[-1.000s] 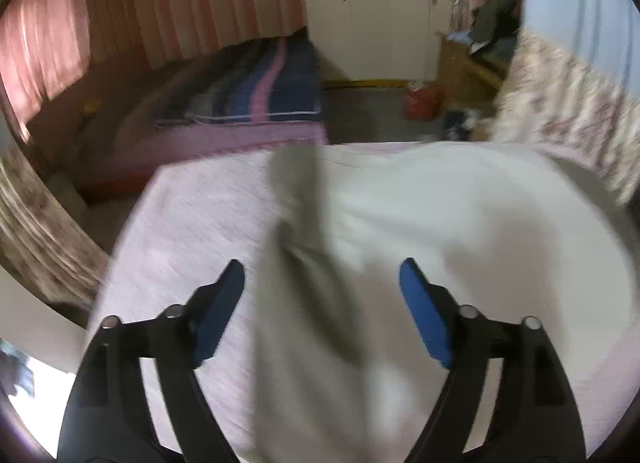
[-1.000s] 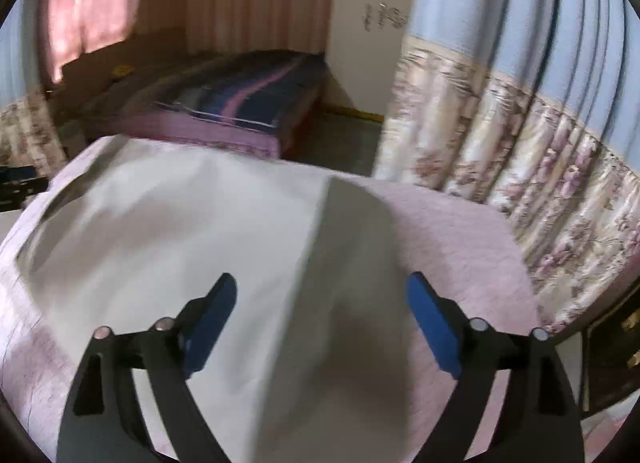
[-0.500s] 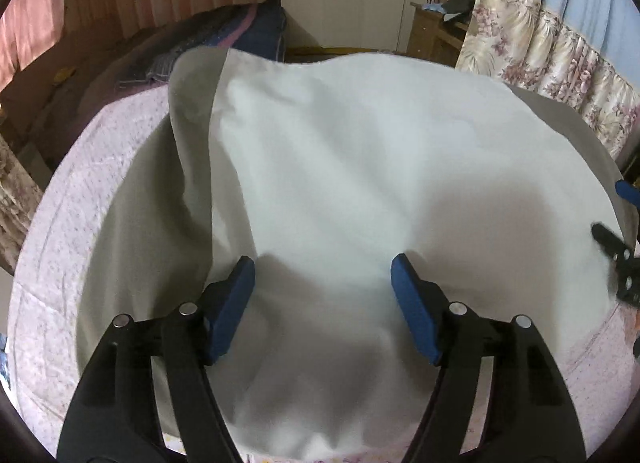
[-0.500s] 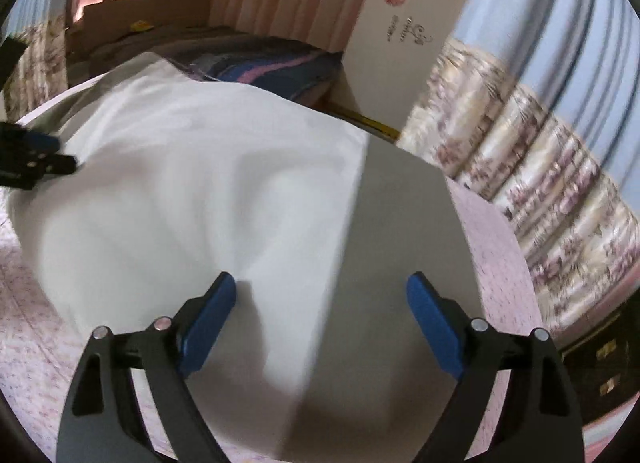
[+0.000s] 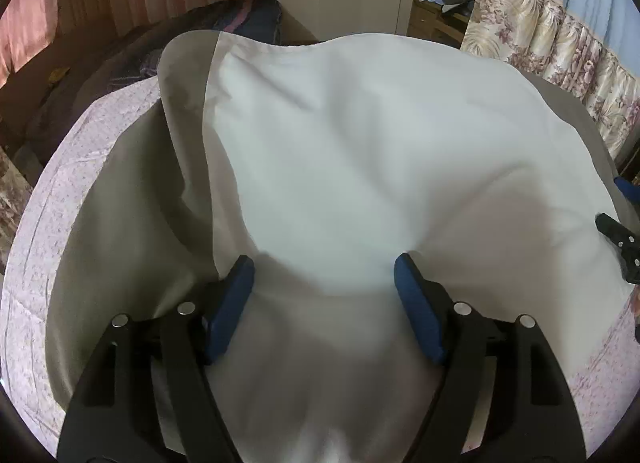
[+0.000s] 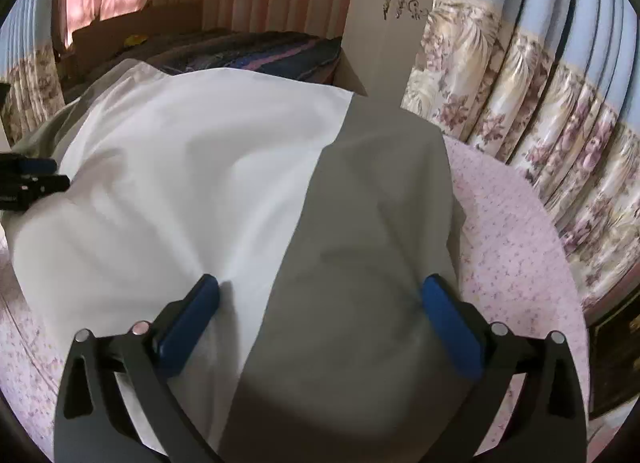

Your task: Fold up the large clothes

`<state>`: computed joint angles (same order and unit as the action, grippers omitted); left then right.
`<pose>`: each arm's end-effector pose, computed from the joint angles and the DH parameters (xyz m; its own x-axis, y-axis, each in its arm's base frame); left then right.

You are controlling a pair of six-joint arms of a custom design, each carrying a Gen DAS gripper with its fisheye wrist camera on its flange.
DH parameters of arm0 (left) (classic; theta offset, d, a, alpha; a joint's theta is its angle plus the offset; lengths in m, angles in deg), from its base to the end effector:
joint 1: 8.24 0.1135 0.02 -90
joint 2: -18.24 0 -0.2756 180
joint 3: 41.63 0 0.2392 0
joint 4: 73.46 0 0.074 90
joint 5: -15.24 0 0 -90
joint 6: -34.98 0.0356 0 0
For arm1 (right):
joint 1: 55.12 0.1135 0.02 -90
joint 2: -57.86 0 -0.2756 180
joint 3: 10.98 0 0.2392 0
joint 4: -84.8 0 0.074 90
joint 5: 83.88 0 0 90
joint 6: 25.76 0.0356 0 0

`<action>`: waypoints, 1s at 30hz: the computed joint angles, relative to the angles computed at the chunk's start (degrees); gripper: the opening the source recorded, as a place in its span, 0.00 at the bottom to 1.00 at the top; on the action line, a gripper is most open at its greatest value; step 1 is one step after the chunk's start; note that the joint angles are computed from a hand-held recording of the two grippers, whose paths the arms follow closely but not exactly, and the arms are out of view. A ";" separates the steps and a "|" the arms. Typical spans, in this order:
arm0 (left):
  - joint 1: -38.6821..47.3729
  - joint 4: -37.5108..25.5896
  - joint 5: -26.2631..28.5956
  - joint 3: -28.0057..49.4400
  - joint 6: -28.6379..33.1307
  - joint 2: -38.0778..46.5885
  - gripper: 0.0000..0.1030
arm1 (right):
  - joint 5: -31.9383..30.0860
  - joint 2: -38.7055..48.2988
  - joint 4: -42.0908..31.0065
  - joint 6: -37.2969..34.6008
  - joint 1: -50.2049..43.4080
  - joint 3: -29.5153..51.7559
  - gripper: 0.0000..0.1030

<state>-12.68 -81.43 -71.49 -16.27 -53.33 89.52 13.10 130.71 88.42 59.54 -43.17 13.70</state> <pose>0.1619 -0.0146 0.1142 -0.8018 0.0918 -0.5904 0.1345 0.9905 -0.0287 0.1733 0.0322 0.1219 -0.6741 -0.2258 -0.7033 -0.1766 0.9738 -0.1434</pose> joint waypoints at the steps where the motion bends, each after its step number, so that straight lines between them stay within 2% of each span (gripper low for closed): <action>1: 0.20 0.20 0.21 0.13 0.11 0.46 0.72 | -0.31 0.29 0.21 0.22 -0.23 0.08 0.97; 4: 0.01 -0.72 0.05 0.81 -0.16 0.56 0.72 | 0.47 -0.62 -1.18 1.89 0.49 0.46 0.98; 7: -2.01 -4.74 -2.29 1.47 -0.90 -3.81 0.72 | 2.23 -6.89 -8.14 5.01 2.40 1.28 0.98; 9: -5.21 -9.68 -6.51 1.85 -2.70 -9.50 0.80 | 1.94 -12.50 -14.23 6.82 3.57 2.11 0.98; 11: -8.42 -16.08 -8.52 2.36 -5.58 -17.37 0.95 | -1.15 -21.51 -20.85 8.86 4.84 2.44 0.98; 13: -12.54 -21.72 -10.27 3.35 -9.44 -23.44 0.97 | -0.14 -26.36 -24.50 11.85 8.52 2.77 0.98; 16: -19.74 -26.25 -11.34 4.38 -15.61 -26.88 0.97 | 3.11 -26.28 -24.76 15.07 14.56 2.51 0.98; 18: -26.33 -25.36 -14.29 4.18 -20.60 -24.44 0.97 | 7.68 -22.16 -21.42 16.16 20.05 1.16 0.98; 21: -32.77 -20.61 -18.73 2.55 -25.08 -18.70 0.97 | 11.58 -15.16 -17.69 15.27 22.81 0.06 0.98; 23: -31.17 -17.79 -16.85 1.56 -24.84 -16.56 0.97 | 13.05 -14.12 -16.68 14.33 23.47 -0.50 0.98; 24: -28.25 -15.55 -13.74 1.26 -23.27 -14.14 0.97 | 12.97 -13.45 -16.93 14.36 23.42 -0.23 0.98; 26: -25.08 -11.26 -10.82 0.76 -21.42 -9.95 0.97 | 11.97 -10.62 -14.75 13.10 21.97 -0.23 0.98; 28: -25.70 -7.33 -12.35 -0.50 -20.77 -7.06 0.97 | 12.32 -7.82 -12.12 12.59 21.87 -0.66 0.99; 30: -28.69 -4.54 -16.08 -1.29 -21.52 -4.57 0.97 | 11.52 -6.18 -8.89 11.47 21.03 -1.87 0.99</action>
